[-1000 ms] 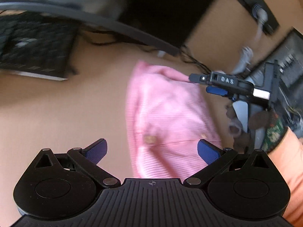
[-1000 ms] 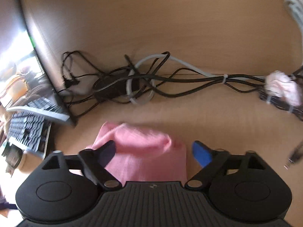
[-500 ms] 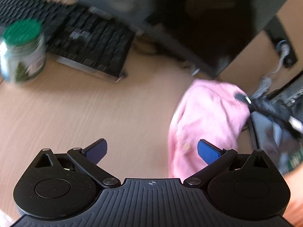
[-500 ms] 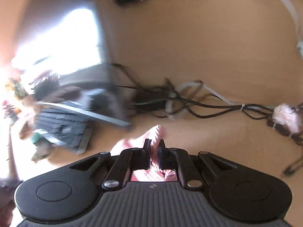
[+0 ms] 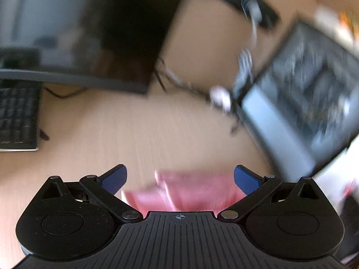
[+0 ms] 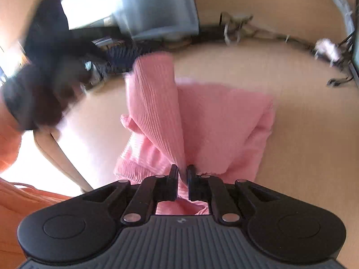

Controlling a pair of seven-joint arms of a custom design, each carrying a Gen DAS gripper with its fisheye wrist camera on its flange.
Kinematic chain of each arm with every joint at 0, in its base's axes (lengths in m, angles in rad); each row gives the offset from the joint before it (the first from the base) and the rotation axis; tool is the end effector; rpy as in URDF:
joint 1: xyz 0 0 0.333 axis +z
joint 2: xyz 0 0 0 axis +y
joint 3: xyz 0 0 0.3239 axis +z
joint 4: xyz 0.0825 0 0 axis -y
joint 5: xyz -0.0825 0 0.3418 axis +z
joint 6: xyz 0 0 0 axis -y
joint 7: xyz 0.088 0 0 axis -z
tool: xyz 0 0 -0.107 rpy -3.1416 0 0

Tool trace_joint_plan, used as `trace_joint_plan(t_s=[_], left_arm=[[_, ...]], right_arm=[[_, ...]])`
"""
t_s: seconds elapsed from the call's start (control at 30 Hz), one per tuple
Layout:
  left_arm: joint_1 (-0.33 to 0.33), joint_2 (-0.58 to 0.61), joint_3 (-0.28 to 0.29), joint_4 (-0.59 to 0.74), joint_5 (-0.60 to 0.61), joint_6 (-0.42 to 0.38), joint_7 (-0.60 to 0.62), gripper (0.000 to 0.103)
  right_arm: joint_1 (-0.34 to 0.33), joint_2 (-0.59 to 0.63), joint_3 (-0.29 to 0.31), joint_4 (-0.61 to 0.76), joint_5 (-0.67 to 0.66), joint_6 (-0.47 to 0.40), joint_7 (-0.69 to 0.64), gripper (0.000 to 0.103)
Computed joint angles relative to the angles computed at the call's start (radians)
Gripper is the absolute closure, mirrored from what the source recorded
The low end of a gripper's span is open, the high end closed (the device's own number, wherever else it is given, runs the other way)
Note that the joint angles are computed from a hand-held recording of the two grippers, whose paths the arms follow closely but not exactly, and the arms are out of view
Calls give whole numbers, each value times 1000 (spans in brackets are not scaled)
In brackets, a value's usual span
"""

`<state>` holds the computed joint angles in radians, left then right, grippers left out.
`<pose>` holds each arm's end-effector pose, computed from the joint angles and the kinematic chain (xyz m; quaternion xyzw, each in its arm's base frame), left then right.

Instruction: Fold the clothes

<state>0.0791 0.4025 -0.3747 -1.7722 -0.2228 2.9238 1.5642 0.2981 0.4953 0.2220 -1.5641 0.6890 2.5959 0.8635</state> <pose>0.6493 -0.1438 0.4662 -0.6498 0.6525 -0.3711 0.1189 0.6227 0.3077 0.4455 -0.8322 0.4033 -0.0036 0.3805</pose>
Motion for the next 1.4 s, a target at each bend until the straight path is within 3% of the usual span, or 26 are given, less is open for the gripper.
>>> trace_joint_plan(t_s=[0.07, 0.1, 0.17, 0.3, 0.4, 0.47, 0.53, 0.6, 0.67, 0.73, 0.8, 0.83, 0.97, 1.13, 1.27, 1.4], left_arm=[[-81, 17, 80, 15, 107, -58, -47, 0], [-84, 14, 77, 4, 120, -63, -44, 0], [-40, -11, 12, -45, 89, -69, 39, 0], [35, -69, -83, -122, -32, -113, 249, 0], [73, -103, -116, -166, -167, -132, 359, 0], [78, -124, -106, -193, -246, -116, 367, 0], [82, -152, -86, -228, -323, -89, 361, 0], [73, -179, -57, -257, -379, -63, 343, 0], [60, -198, -25, -275, -421, -35, 323, 0], [45, -217, 8, -290, -463, -10, 301, 0], [25, -231, 41, -300, -488, 15, 276, 0], [21, -237, 51, -304, -508, 28, 276, 0], [25, -252, 53, -304, -650, 78, 370, 0], [16, -217, 47, -223, -764, 86, 522, 0], [-4, -150, 34, -132, -710, 15, 567, 0], [-45, -69, 39, -56, -535, -96, 523, 0]], right_arm=[[-22, -33, 12, -28, 56, 42, -16, 66], [-28, -45, 13, -40, 84, 75, -13, 60], [-13, -43, -2, -38, 89, 126, 33, 48], [30, 9, -60, 10, -2, 114, 256, 42], [21, 79, -32, 74, -4, 81, 339, 41], [5, 119, -7, 107, 14, 56, 368, 38], [19, 183, -2, 188, -2, 28, 413, 39], [54, 222, -9, 249, -57, 45, 413, 57], [86, 267, -20, 326, -125, 58, 400, 81], [100, 333, -20, 464, -167, 20, 423, 86], [60, 350, 53, 521, -197, 26, 408, 88], [57, 317, 39, 496, -144, 4, 346, 88], [-29, 143, 91, 277, -54, -29, 160, 88], [-20, -16, -2, -5, -49, -159, 181, 88], [6, -35, -34, -82, -60, -156, 201, 86], [13, -33, -38, -83, -63, -136, 180, 87]])
